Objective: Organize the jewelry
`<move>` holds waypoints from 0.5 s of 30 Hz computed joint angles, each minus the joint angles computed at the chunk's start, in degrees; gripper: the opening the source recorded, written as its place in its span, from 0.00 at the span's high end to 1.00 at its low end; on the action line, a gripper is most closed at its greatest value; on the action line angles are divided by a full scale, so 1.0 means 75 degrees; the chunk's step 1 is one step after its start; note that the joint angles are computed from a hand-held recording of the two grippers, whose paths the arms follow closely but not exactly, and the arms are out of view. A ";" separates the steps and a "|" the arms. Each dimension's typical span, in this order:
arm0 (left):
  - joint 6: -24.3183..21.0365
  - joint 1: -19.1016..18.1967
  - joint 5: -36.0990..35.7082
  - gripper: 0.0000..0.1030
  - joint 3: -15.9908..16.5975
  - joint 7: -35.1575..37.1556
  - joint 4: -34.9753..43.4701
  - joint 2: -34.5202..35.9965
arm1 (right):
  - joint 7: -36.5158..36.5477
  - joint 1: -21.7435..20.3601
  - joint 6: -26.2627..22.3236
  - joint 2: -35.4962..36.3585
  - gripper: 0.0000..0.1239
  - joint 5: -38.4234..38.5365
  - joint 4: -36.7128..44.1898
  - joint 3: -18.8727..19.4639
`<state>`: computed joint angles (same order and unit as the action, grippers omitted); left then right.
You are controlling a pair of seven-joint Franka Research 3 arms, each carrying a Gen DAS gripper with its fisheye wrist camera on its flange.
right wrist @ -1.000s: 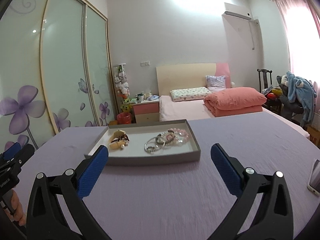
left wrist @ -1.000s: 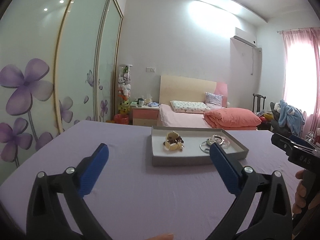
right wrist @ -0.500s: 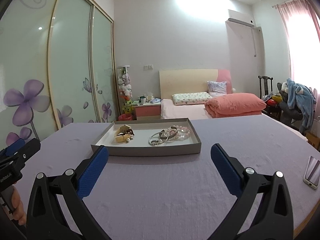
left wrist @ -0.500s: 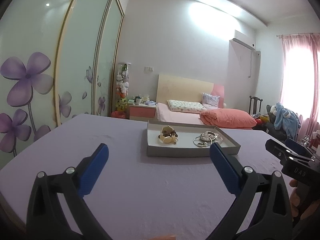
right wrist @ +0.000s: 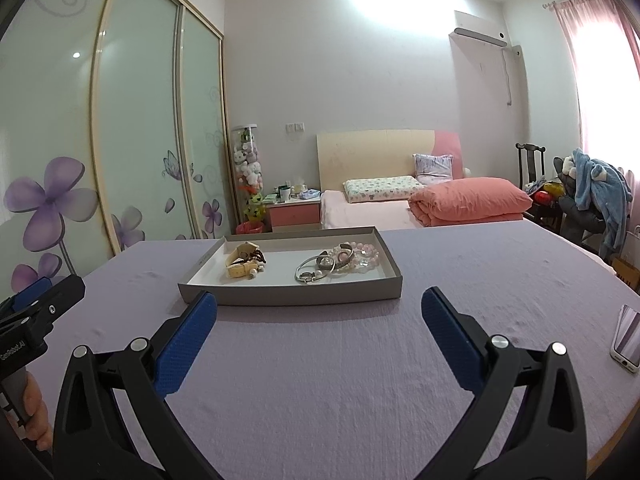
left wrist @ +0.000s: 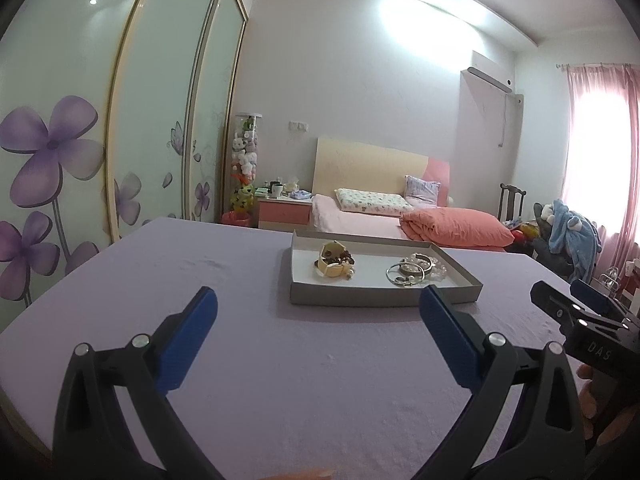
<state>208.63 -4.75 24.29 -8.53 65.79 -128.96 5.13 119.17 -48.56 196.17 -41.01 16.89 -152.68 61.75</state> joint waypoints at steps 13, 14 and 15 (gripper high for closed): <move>-0.0032 -0.0035 0.0008 0.04 -0.0030 -0.0013 0.0042 0.0015 | 0.0032 0.0002 0.0019 0.0048 0.18 -0.0026 -0.0018 0.0041; -0.0048 -0.0040 0.0004 0.04 -0.0032 -0.0011 0.0041 0.0008 | 0.0035 -0.0012 0.0034 0.0065 0.18 -0.0026 -0.0016 0.0062; -0.0049 -0.0044 0.0002 0.04 -0.0031 -0.0003 0.0045 0.0014 | 0.0040 -0.0008 0.0037 0.0059 0.18 -0.0018 -0.0025 0.0073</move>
